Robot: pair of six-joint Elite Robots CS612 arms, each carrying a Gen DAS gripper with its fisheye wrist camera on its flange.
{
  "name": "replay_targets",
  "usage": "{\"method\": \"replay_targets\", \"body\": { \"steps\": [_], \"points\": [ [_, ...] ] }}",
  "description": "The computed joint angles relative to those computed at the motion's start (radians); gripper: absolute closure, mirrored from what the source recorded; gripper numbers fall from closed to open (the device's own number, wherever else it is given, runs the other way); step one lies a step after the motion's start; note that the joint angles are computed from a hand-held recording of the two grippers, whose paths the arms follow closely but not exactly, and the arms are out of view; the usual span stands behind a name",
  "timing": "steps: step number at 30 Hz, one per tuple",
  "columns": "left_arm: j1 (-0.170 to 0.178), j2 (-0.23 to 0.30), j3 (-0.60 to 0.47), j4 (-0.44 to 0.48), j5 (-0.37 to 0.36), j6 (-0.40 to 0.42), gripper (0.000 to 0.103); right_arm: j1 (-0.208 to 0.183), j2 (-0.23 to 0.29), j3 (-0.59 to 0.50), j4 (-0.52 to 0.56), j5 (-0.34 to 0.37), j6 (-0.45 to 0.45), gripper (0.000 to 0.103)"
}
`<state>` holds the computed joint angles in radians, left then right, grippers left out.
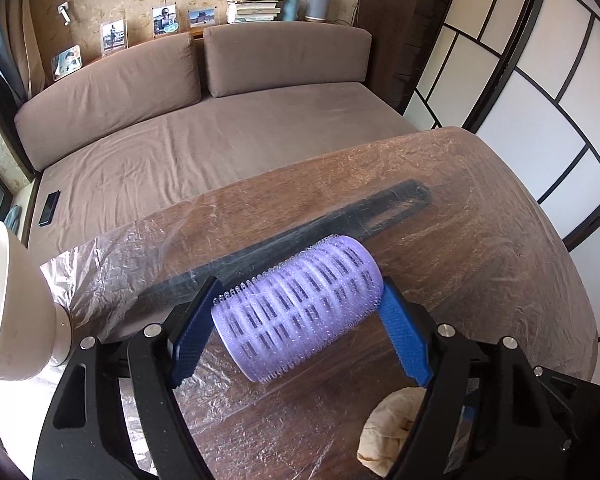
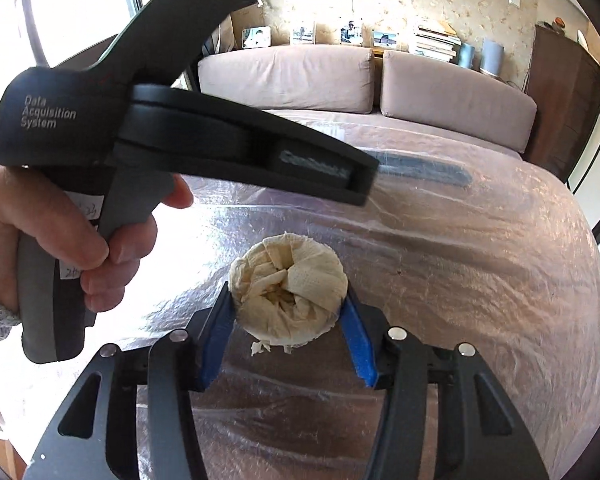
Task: Collect trash
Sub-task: 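Lift the hair roller and beige bun off the table with both tools, then carry the hair roller and beige bun down over the white bin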
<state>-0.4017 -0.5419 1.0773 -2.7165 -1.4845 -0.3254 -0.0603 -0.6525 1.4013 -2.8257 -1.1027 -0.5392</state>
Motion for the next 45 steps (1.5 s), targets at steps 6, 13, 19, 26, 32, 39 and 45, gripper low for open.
{"method": "replay_targets", "body": {
  "steps": [6,13,19,26,32,39,45],
  "points": [
    [-0.006,-0.022,0.044,-0.036,0.008,-0.021,0.024,-0.016,-0.013,0.019,-0.002,0.004,0.029,0.052],
    [-0.022,-0.054,0.107,-0.086,0.032,-0.060,0.024,-0.036,-0.037,0.064,-0.030,-0.004,0.060,0.052],
    [-0.042,-0.091,0.181,-0.121,0.053,-0.115,0.024,-0.052,-0.051,0.086,-0.042,-0.002,0.094,0.052],
    [-0.068,-0.142,0.280,-0.172,0.087,-0.143,0.024,-0.067,-0.075,0.125,-0.054,0.012,0.101,0.052],
    [-0.085,-0.180,0.356,-0.217,0.107,-0.151,0.024,-0.077,-0.110,0.186,-0.086,0.008,0.084,0.052],
    [-0.107,-0.218,0.423,-0.264,0.117,-0.168,0.024,-0.099,-0.151,0.248,-0.100,0.024,0.066,0.052],
    [-0.147,-0.261,0.498,-0.283,0.175,-0.233,0.024,-0.127,-0.186,0.301,-0.077,0.079,-0.037,0.052]
  ]
}}
